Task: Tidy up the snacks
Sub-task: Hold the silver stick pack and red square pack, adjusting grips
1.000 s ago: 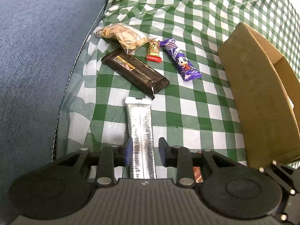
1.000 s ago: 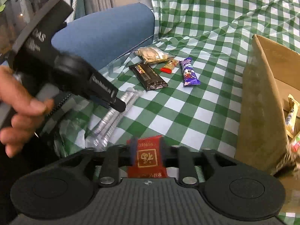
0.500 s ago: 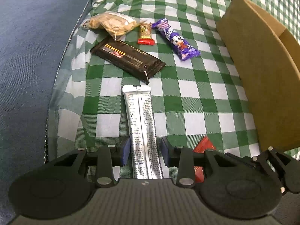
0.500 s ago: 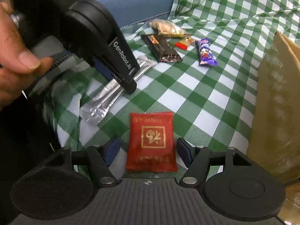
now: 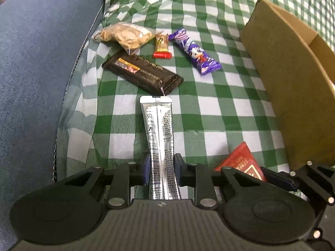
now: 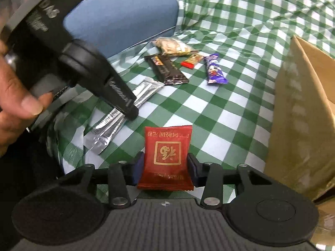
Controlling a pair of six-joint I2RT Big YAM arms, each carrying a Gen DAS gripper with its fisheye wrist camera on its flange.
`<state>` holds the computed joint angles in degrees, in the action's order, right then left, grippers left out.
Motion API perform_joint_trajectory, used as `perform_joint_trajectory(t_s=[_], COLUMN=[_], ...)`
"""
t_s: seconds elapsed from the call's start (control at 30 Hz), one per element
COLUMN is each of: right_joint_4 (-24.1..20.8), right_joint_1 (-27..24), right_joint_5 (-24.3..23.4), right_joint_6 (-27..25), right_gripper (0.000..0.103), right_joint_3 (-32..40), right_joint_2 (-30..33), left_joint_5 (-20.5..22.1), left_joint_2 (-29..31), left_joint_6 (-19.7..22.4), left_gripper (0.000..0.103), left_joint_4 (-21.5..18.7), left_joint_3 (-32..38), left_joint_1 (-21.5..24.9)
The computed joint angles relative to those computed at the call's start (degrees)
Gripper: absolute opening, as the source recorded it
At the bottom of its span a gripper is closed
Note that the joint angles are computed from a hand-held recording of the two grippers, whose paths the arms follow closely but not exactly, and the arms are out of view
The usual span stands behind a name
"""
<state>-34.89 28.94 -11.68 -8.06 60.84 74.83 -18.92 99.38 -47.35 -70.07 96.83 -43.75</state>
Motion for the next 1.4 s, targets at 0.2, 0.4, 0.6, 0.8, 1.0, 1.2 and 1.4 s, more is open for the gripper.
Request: perform_joint_trajectory(t_s=[0.2, 0.4, 0.6, 0.8, 1.0, 1.2, 1.4], right_joint_4=[-1.7, -3.1, -3.7, -3.7, -3.7, -3.6, -3.6], right_joint_1=[-0.2, 0.0, 0.1, 0.2, 0.2, 0.2, 0.3], right_joint_5=[1.5, 1.9, 1.9, 2.0, 2.0, 2.1, 2.2], right_joint_6=[0.8, 1.4, 1.5, 1.2, 1.2, 1.2, 1.3], right_gripper=[0.046, 0.047, 0.047, 0.05, 0.051, 0.051, 0.051], right_joint_3=[0.7, 1.5, 1.9, 1.9, 1.9, 1.8, 1.8], right_joint_2=[1.1, 1.8, 2.1, 2.2, 2.3, 2.3, 2.2], left_joint_5=[2.6, 3.3, 3.4, 3.3, 3.2, 3.2, 3.1], left_joint_2=[0.6, 1.2, 1.2, 1.2, 1.3, 1.3, 1.3], left_joint_6=[2.2, 3.3, 3.6, 3.8, 3.8, 3.8, 3.8], left_gripper=[0.027, 0.029, 0.03, 0.031, 0.033, 0.034, 0.035], left_joint_4=[0.0, -0.4, -0.4, -0.4, -0.6, -0.6, -0.6], left_joint_3=[0.7, 1.1, 1.1, 1.1, 1.1, 1.1, 1.1], left_joint_1=[-0.2, -0.3, -0.3, -0.2, -0.2, -0.2, -0.2])
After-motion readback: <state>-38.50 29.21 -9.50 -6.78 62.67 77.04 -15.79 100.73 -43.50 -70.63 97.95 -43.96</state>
